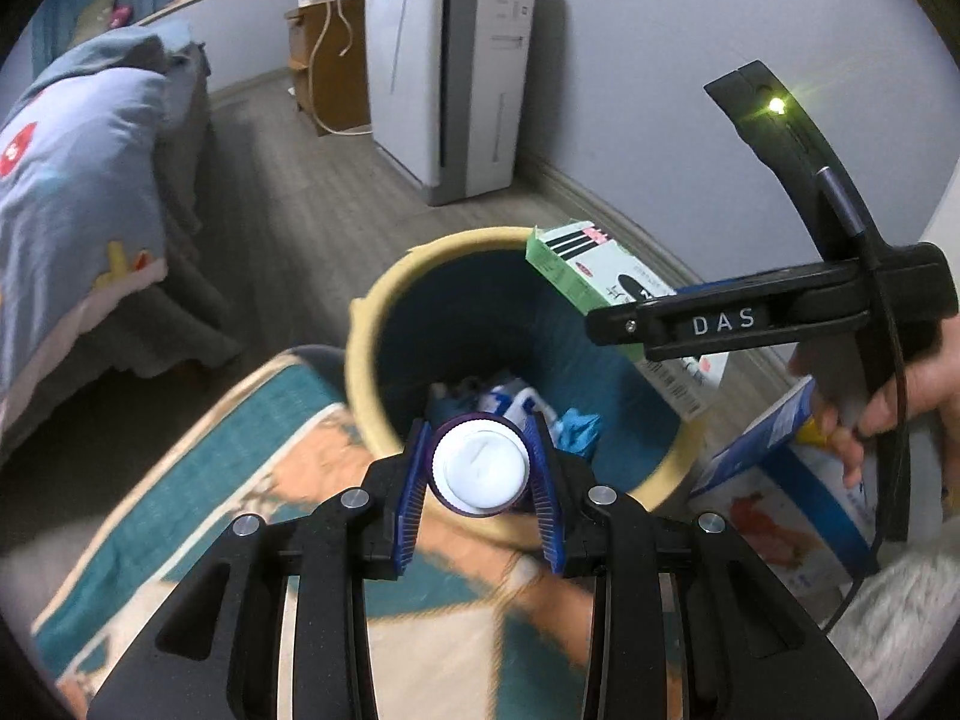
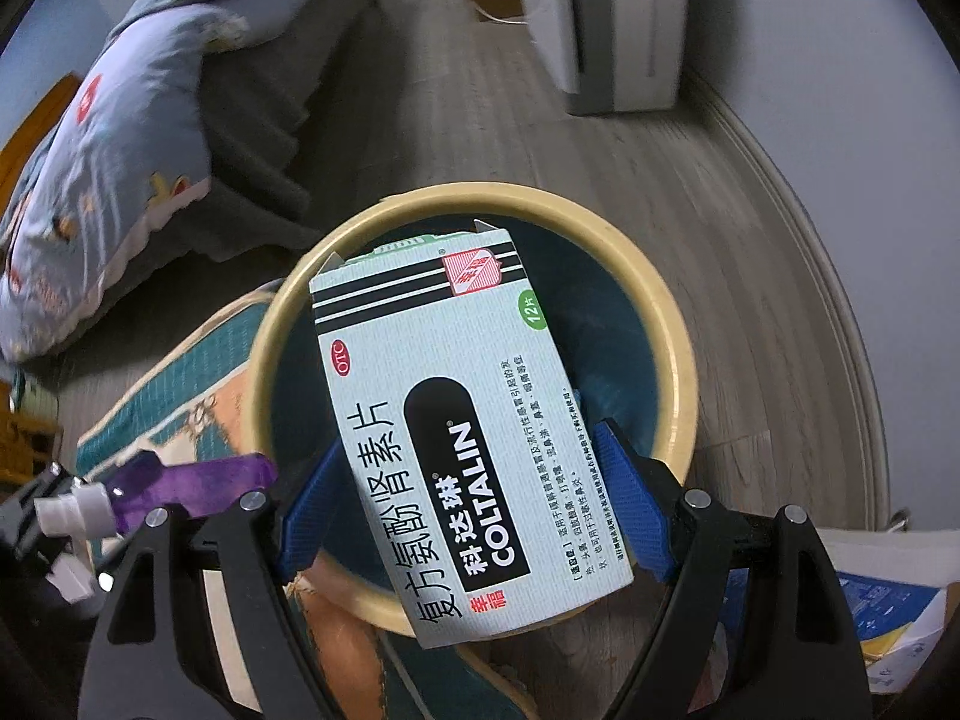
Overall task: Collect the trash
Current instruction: 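Open the right tool to drop the medicine box while the left tool drops the purple bottle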
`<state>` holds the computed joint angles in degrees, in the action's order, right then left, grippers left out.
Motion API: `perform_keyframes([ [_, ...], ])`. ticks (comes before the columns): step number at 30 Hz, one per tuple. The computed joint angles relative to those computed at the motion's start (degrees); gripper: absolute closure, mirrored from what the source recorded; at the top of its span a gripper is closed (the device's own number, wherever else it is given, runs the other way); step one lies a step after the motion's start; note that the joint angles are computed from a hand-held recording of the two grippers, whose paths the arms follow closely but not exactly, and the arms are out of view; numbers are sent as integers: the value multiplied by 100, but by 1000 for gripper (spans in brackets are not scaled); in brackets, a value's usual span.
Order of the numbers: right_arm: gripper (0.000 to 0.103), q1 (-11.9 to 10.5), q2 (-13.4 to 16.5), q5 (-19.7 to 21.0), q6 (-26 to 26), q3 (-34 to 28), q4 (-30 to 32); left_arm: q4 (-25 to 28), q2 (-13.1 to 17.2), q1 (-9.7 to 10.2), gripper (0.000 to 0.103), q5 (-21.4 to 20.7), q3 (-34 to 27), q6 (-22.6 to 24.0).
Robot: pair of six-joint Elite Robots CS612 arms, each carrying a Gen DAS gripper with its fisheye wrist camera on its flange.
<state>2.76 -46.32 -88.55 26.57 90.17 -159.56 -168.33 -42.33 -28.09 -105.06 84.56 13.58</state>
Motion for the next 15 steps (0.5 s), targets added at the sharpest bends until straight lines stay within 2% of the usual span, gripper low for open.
perform_keyframes([
  [4,24,-74,9,183,279,69,-68,68,137,-103,69,44,-127,17],
  [9,24,-86,80,138,205,-17,120,262,246,-159,69,201,-225,161],
  [14,23,-113,168,214,233,-81,218,436,344,-162,69,352,-368,37],
  [15,23,-116,182,210,228,-96,232,441,357,-159,66,373,-385,5],
])
